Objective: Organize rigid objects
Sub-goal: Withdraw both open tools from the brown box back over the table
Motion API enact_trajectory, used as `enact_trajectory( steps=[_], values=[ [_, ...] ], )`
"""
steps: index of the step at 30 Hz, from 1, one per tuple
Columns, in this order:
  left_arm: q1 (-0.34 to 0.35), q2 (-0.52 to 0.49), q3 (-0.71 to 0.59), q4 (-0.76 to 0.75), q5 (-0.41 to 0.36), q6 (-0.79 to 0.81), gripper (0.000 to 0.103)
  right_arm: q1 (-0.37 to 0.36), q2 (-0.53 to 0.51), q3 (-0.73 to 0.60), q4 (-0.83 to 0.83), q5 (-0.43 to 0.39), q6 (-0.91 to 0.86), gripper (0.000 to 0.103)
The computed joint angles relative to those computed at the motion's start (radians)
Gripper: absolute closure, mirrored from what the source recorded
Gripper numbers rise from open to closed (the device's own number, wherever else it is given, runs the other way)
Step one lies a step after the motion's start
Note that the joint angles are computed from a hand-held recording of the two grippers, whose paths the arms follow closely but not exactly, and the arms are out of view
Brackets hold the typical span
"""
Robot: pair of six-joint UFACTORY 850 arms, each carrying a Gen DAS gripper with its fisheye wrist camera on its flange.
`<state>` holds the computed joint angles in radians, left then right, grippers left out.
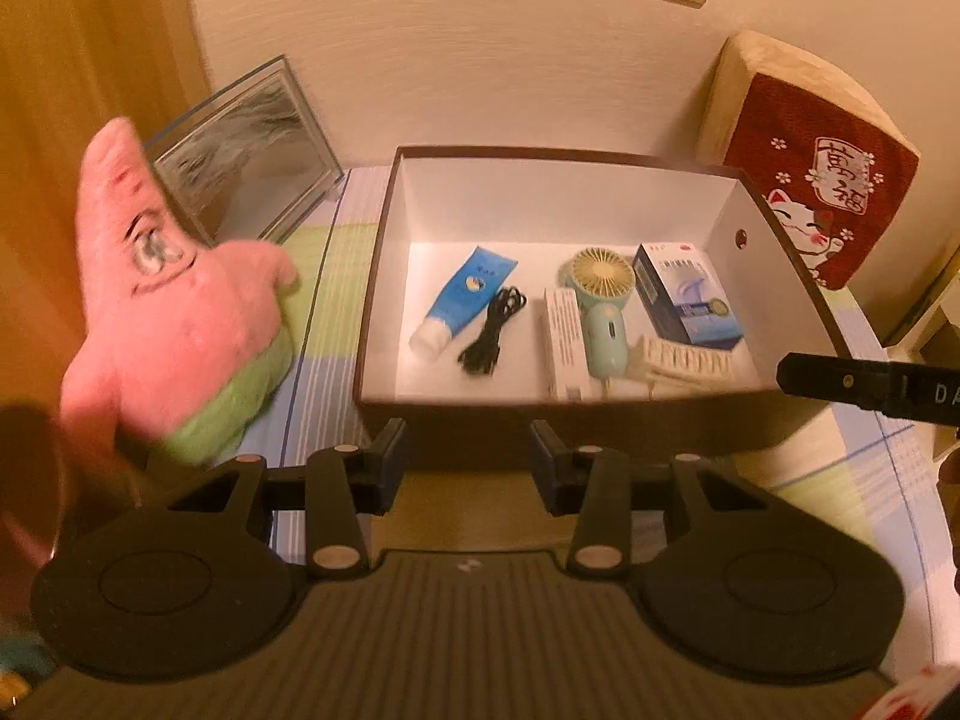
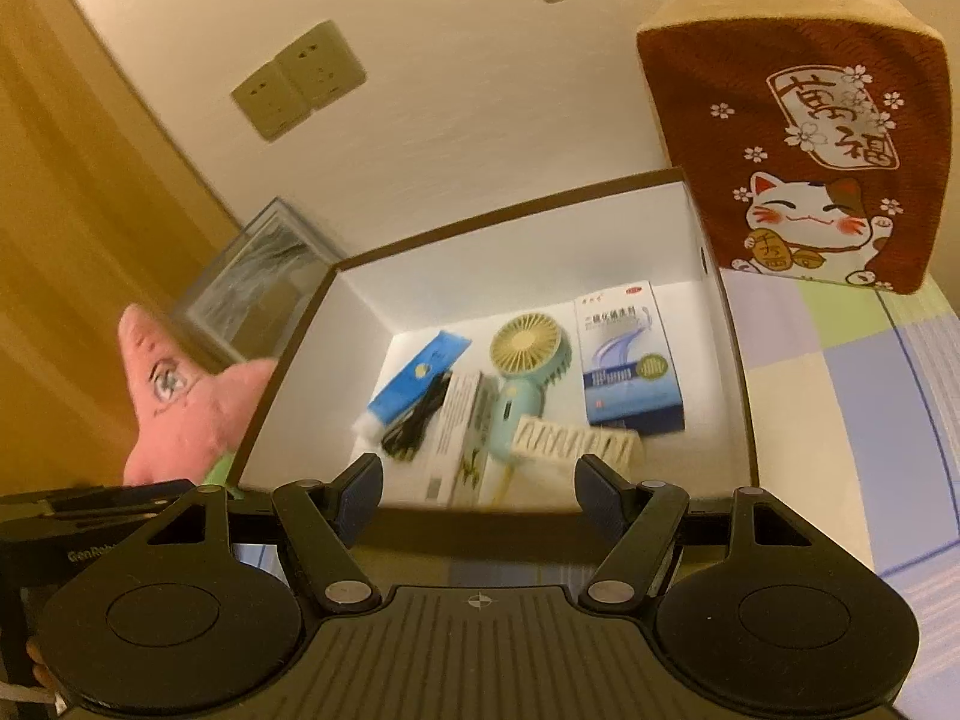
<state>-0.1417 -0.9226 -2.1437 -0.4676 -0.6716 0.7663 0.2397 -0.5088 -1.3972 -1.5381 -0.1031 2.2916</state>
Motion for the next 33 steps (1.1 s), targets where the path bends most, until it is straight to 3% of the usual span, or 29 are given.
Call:
enact_trajectory(
  steps=[10,19,33],
  values=[
    [0.041,0.206,0.343,-0.066,0.099,0.066,0.062,0.065,0.081,0.114,-0.061,0.002,0.017,0.032],
    [0.072,0.317,0.525,-0.087,0.135,0.083,0.062,0.124,0.112,0.176,0.106,0.016,-0.171,0.032],
    [0.097,0.412,0.692,-0.092,0.180,0.090,0.062,0.186,0.131,0.228,0.405,0.021,-0.464,0.032]
  ],
)
